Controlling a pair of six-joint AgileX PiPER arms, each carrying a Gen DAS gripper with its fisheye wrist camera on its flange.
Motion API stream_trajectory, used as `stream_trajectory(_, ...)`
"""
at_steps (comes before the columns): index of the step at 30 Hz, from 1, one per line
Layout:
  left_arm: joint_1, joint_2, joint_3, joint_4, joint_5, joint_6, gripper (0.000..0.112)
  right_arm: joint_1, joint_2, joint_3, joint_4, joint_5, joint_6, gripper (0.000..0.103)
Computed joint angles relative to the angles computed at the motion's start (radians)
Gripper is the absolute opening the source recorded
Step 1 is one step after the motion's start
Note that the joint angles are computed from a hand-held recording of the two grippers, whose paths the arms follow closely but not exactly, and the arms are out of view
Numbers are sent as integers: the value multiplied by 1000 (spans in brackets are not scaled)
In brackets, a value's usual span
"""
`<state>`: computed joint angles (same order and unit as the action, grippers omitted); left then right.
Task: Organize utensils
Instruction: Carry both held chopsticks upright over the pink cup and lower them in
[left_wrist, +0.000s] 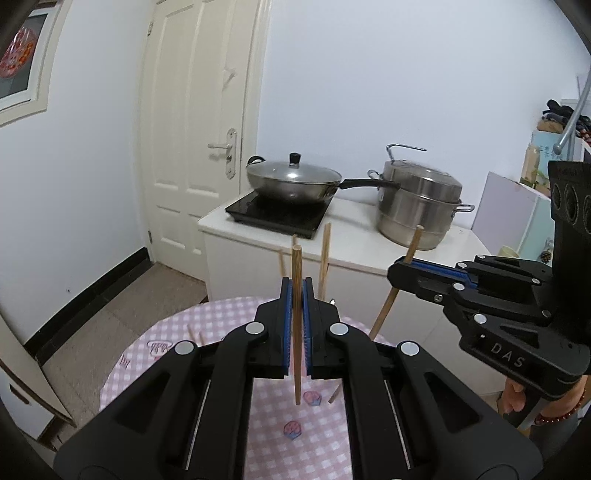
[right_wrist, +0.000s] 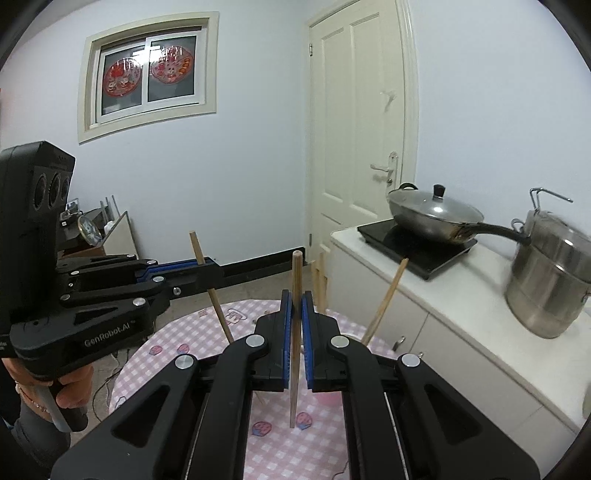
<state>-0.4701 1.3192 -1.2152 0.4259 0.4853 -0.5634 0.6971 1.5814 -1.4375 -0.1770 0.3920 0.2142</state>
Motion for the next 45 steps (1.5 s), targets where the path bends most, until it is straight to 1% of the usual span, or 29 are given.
stream_trajectory(2,-22,24,-40,18,22,-5,5,-4,-4,-8,-19,13,10,4)
stream_trajectory(5,-45,47,-74,30,31,-7,5,-10,-8,-16,-43,25,23,4)
stream_trajectory(9,-86,82,-131,82,48,-47,5,-27,-24,-21,-48,27,21,4)
stream_trajectory(14,-101,131,-216,79,85,-34,5,-53,-45,-35,-89,27,56,4)
stream_trajectory(18,-107,159,-261,94,102,-51,5,-74,-44,-44,-84,25,54,4)
stream_trajectory(21,-111,178,-282,137,95,-96,5,-85,-33,-55,-99,23,69,4)
stream_trajectory(25,-103,202,-307,146,76,-125,5,-101,-26,-64,-99,16,82,4)
stream_trajectory(30,-101,233,-329,247,50,-254,5,-112,-21,-68,-137,-2,131,4)
stream_trajectory(34,-110,239,-295,401,14,-429,5,-120,-7,-81,-164,-10,167,4)
stream_trajectory(36,-128,243,-263,556,10,-584,5,-127,0,-83,-173,-19,185,4)
stream_trajectory(38,-136,250,-239,662,-1,-688,6,-135,9,-88,-157,-27,178,4)
stream_trajectory(41,-148,269,-217,803,-6,-818,6,-136,17,-91,-189,-38,219,4)
stream_trajectory(42,-150,279,-205,863,-6,-881,6,-133,17,-86,-215,-46,248,4)
stream_trajectory(45,-153,298,-179,970,-7,-998,6,-123,27,-82,-343,-63,374,4)
